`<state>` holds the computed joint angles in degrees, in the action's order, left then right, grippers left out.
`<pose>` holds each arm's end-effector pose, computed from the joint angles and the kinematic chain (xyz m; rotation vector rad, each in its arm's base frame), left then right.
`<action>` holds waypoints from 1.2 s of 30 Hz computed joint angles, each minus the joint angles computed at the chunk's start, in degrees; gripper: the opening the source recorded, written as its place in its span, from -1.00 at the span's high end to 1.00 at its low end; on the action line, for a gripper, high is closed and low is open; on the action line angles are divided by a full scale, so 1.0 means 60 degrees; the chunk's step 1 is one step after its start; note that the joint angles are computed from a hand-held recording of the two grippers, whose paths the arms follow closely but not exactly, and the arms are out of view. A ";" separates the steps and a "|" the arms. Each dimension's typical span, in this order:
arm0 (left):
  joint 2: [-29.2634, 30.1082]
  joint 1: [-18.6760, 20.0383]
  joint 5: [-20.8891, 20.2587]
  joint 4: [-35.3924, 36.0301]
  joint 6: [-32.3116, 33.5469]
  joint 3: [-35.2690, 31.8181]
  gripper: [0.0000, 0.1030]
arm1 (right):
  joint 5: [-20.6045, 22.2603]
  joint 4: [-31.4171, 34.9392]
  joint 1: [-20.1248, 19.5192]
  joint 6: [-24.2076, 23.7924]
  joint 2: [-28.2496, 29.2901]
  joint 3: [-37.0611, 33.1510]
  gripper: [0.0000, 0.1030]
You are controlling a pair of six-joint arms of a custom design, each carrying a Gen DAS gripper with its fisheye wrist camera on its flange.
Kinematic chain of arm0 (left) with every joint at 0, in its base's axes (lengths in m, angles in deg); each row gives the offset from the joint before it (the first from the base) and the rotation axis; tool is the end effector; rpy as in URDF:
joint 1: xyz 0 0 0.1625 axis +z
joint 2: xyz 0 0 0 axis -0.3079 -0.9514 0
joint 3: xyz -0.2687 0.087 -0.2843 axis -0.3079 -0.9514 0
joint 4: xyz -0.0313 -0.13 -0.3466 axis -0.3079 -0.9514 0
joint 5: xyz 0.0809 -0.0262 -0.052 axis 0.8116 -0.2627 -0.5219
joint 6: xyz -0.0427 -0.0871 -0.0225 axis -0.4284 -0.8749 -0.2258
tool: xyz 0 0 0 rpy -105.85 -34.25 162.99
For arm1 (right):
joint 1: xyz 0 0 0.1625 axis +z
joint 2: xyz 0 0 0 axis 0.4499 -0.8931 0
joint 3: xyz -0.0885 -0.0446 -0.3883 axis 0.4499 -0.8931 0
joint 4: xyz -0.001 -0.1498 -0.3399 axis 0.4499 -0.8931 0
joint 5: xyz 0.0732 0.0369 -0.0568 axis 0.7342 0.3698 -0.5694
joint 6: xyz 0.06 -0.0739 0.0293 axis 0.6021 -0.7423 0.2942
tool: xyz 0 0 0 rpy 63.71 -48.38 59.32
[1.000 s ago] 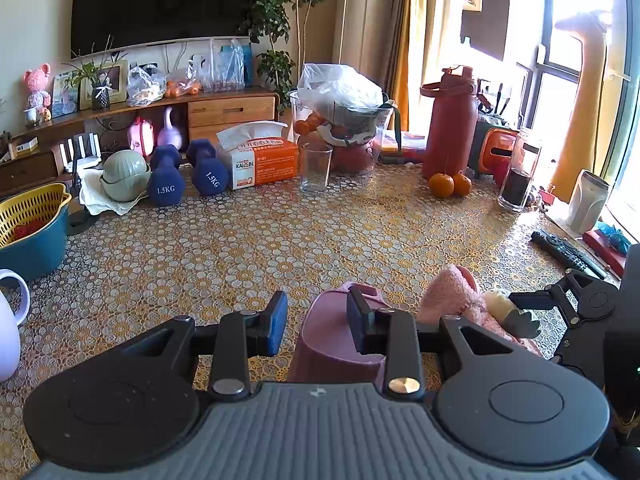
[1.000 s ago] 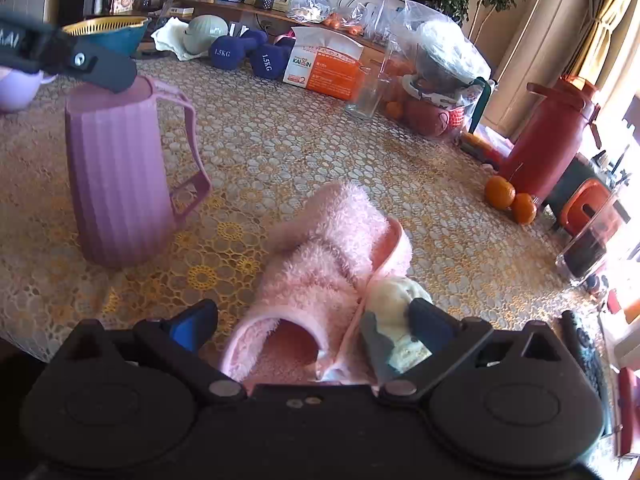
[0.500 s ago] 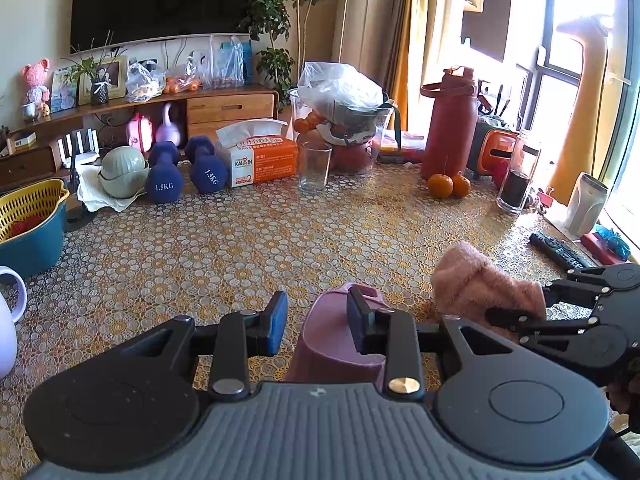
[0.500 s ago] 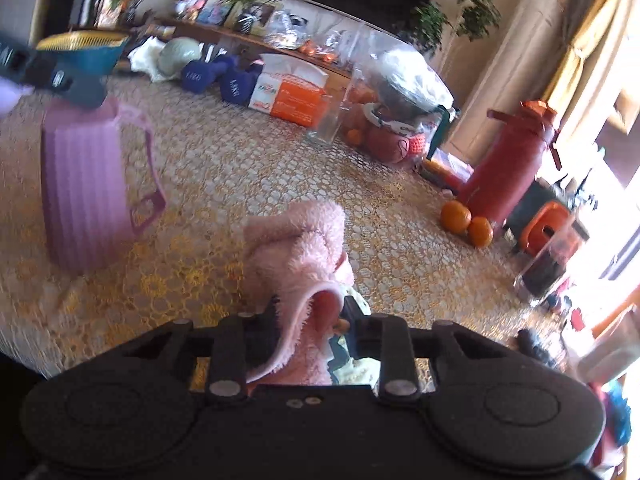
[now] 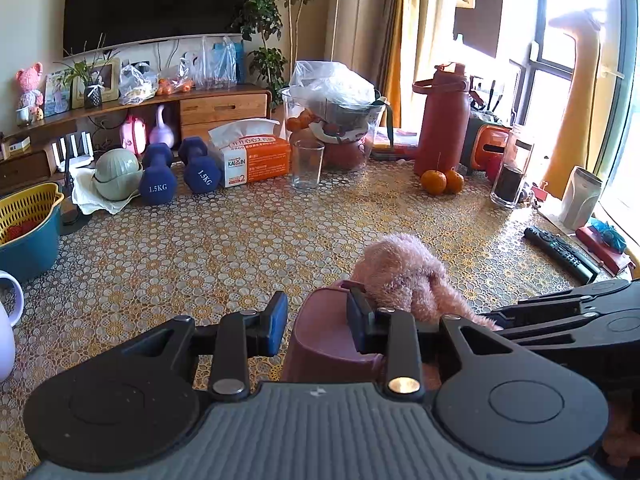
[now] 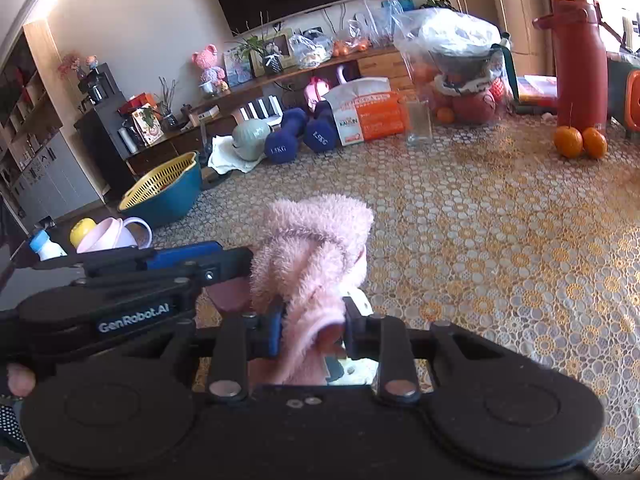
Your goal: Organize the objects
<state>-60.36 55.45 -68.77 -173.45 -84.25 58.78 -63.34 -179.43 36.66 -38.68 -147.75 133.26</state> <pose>-0.2879 -0.4640 -0.1065 1.0294 2.3996 -0.9173 -0.0578 -0.4350 0.2412 0.3698 -2.5316 1.0328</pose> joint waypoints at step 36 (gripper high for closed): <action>-0.0140 0.0071 -0.0109 -0.0258 -0.0166 0.0303 0.39 | -0.0733 -0.0650 -0.0111 -0.1038 0.0646 -0.0096 0.83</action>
